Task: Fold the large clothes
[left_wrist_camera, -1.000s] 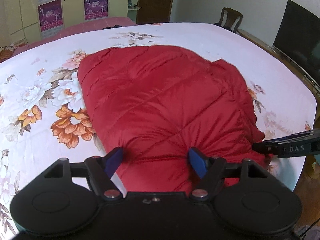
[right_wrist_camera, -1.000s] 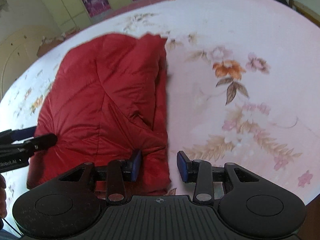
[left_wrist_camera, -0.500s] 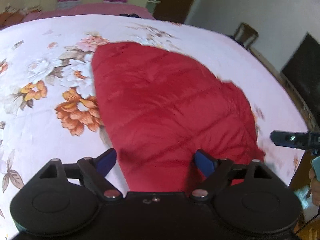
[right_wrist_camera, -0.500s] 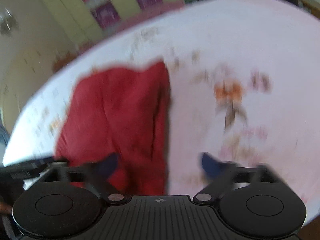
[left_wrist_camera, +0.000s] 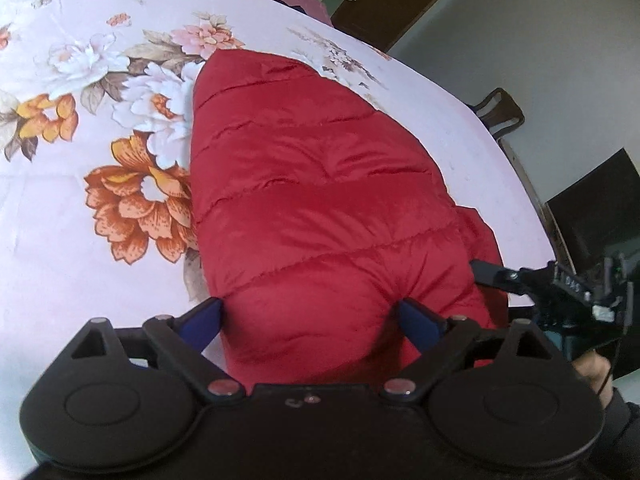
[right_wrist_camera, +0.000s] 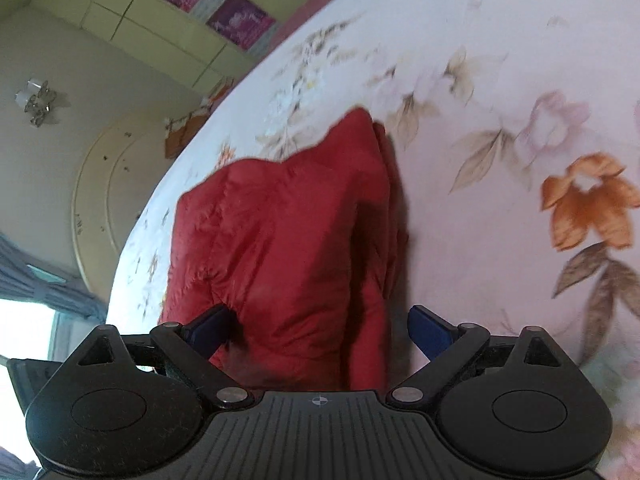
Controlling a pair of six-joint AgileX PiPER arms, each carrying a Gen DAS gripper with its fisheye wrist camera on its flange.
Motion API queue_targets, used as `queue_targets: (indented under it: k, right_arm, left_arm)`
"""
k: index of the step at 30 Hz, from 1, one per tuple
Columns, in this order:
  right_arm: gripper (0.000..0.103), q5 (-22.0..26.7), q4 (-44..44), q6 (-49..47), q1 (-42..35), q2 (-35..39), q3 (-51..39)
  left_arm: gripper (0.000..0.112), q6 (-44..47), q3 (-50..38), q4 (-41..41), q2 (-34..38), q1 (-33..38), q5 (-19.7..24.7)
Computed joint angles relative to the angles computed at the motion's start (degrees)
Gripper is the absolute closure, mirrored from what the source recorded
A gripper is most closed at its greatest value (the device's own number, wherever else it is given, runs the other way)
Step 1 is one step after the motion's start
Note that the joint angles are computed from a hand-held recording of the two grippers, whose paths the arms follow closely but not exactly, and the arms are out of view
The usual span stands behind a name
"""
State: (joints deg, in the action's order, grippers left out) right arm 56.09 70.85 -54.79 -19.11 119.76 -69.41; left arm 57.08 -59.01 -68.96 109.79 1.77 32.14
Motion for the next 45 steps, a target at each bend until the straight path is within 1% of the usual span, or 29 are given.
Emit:
queue_targets:
  k: [1,2,3,4,6,8,9,10,13,14,18,23,26,29,31,34,36,39,42,45]
  right_arm:
    - [0.01,0.56,0.59,-1.13,-0.16,0.81,-0.34]
    - [0.015,1.05,0.41,-1.7,-0.26,1.25,-0.81]
    - [0.041,3.6,-0.45,-0.84,-0.6,2.95,-2.73]
    - [0.046,4.76,-0.55,1.0,-0.8,4.02,-3.57]
    - [0.05,5.23,-0.83,1.64,-0.83,4.38,-3.91]
    - [0.057,6.27,-0.7,2.43,-1.15,4.34,-3.85]
    - [0.064,6.75,-0.5,2.4,-1.3,3.83,-3.5]
    - [0.069,6.68,-0.47,1.92,-1.2,2.99,-3.05]
    - [0.074,5.62,0.07,0.49,-0.48,-0.06,-1.39]
    - [0.075,5.63,0.82,-0.01,-0.33,-0.72,-0.88]
    - [0.075,5.76,2.85,-0.35,1.45,-3.11,-1.01]
    - [0.075,3.79,6.71,0.25,7.85,-4.38,-2.55]
    - [0.075,1.37,9.29,1.47,13.36,-3.7,-4.92]
    - [0.075,-2.39,11.8,3.11,19.48,-2.29,-7.83]
    - [0.075,-5.65,13.22,4.6,23.84,-1.61,-9.75]
    - [0.075,-11.59,15.45,7.07,30.39,-0.91,-11.96]
    - [0.075,-16.23,16.62,9.16,34.88,-0.55,-13.29]
    - [0.075,-22.76,16.12,14.49,41.34,1.71,-17.91]
    - [0.075,-27.69,11.66,23.38,46.75,6.06,-25.88]
    - [0.075,-29.82,1.41,36.25,50.32,11.96,-36.69]
  left_arm:
    - [0.023,0.65,0.23,-0.76,0.01,-0.08,-0.24]
    - [0.026,1.25,0.51,-1.42,-0.06,-0.17,-0.41]
    - [0.028,1.94,0.86,-2.2,-0.29,-0.32,-0.7]
    - [0.03,1.86,1.16,-2.3,-0.69,-0.58,-1.14]
    - [0.034,1.95,1.64,-2.55,-1.3,-0.94,-1.61]
    - [0.038,1.08,1.75,-1.67,-1.98,-1.31,-2.19]
    - [0.039,0.95,1.71,-1.31,-2.21,-1.39,-2.47]
    - [0.041,0.79,1.8,-0.98,-2.66,-1.61,-2.94]
    - [0.047,1.64,2.92,-1.26,-4.67,-1.66,-3.86]
    - [0.05,1.99,3.09,-1.44,-5.35,-1.36,-3.86]
    - [0.051,1.04,3.04,0.59,-7.97,0.75,-3.33]
    - [0.051,-0.29,2.09,4.62,-11.38,6.85,-1.15]
    - [0.051,0.71,1.08,6.18,-12.57,11.99,1.07]
    - [0.051,2.56,-1.47,7.84,-12.0,18.17,4.5]
    - [0.051,4.27,-3.71,8.45,-10.88,22.28,7.38]
    - [0.051,6.91,-9.38,9.65,-7.16,29.06,13.4]
    - [0.051,7.5,-14.61,11.24,-3.86,32.99,17.63]
    - [0.051,7.19,-24.12,13.64,2.07,37.96,23.4]
    - [0.051,5.08,-34.51,16.16,8.05,41.06,27.75]
    - [0.051,3.49,-43.21,17.95,13.01,43.13,30.47]
